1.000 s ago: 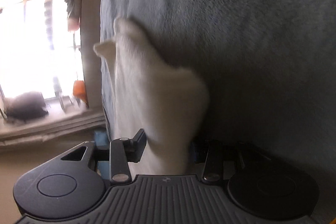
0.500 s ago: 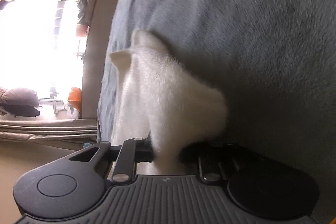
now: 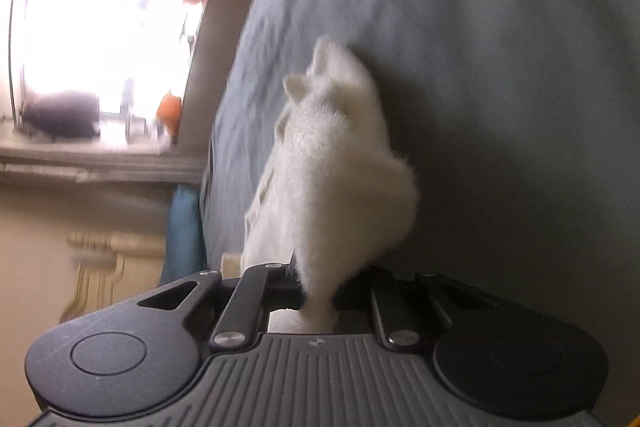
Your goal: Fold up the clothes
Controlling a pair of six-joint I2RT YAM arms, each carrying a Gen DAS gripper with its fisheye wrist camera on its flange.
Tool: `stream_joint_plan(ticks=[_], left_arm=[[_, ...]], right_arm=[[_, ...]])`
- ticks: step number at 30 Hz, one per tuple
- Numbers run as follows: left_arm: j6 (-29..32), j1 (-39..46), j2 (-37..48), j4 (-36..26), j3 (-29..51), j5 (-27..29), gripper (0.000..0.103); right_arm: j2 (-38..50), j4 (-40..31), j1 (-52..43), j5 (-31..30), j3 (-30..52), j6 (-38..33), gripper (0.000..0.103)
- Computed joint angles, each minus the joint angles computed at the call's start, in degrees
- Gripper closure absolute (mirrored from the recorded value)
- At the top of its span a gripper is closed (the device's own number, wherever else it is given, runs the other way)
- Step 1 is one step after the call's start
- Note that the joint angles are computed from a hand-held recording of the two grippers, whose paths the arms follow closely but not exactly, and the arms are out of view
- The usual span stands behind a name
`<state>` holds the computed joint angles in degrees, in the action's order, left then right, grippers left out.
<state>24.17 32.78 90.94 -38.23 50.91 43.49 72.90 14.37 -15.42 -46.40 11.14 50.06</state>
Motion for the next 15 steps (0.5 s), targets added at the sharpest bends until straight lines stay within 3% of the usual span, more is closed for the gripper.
stream_joint_plan(ticks=[3,5,7,9,13,15], left_arm=[[11.1,3.48,3.0,-11.07,0.22,-2.89,0.089],[13.53,3.24,4.78,-9.2,-2.34,-6.27,0.084],[14.24,3.07,6.62,-8.71,-2.22,-7.5,0.077],[14.17,3.0,8.37,-9.26,-0.64,-7.54,0.074],[16.8,5.25,7.71,-11.75,1.07,-8.94,0.064],[18.78,7.72,4.9,-12.52,0.63,-10.37,0.062]], right_arm=[[-1.23,-18.27,-5.27,-4.63,1.88,-14.62,0.091],[2.38,-26.89,-8.72,-5.89,3.43,-24.49,0.089],[10.54,-28.6,-10.81,-6.38,5.89,-28.88,0.077],[15.65,-34.43,-12.4,-4.79,9.67,-32.94,0.064],[11.86,-57.03,-20.98,0.34,15.01,-53.09,0.055],[8.59,-64.94,-24.74,4.92,18.09,-59.95,0.053]])
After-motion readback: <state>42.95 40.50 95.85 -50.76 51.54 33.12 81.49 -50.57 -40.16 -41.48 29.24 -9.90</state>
